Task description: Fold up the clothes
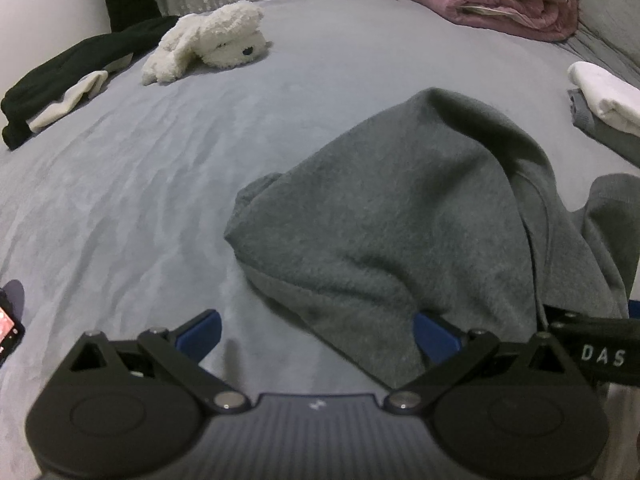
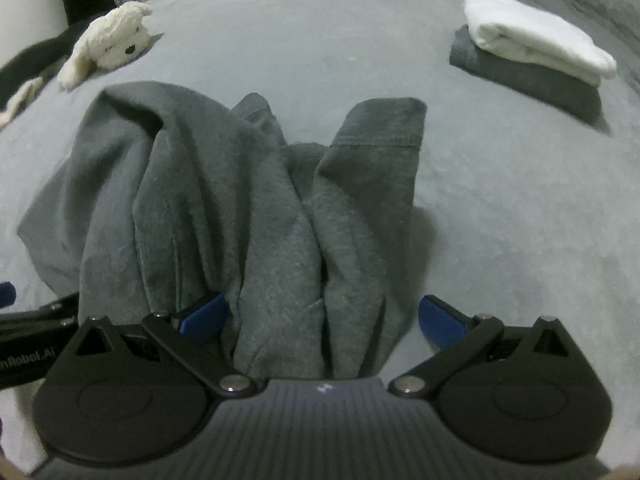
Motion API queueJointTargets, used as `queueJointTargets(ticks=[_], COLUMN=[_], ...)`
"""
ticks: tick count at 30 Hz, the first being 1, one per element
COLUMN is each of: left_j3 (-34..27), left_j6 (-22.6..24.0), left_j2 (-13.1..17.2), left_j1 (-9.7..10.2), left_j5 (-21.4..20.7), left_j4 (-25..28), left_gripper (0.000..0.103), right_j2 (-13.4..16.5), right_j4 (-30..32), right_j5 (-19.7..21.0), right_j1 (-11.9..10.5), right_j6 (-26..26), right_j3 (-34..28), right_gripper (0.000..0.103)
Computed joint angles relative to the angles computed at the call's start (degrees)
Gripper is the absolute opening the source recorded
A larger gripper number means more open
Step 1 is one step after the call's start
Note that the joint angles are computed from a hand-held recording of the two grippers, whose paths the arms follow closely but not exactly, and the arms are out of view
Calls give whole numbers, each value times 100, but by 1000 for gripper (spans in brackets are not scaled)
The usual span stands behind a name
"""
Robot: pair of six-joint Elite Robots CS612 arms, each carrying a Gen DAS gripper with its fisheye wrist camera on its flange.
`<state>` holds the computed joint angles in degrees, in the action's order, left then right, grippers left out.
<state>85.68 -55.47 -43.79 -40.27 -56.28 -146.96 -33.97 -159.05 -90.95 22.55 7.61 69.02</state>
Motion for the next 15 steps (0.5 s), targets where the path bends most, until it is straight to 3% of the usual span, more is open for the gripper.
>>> queueJointTargets(ticks=[4, 11, 15], left_j3=[71, 217, 267], left_j6=[36, 213, 197], left_j2=[29, 73, 48], left_j1=[1, -30, 35], left_j5=[-4, 144, -82], left_j4=[-265, -768, -927], left_gripper=[103, 103, 103], right_j2=[14, -1, -9], right_j4=[-330, -878, -920], right_j5=[-253, -227, -181], right_j1=[58, 32, 12], right_j6=[-62, -202, -251], right_j3=[118, 351, 367], right_gripper=[103, 103, 103])
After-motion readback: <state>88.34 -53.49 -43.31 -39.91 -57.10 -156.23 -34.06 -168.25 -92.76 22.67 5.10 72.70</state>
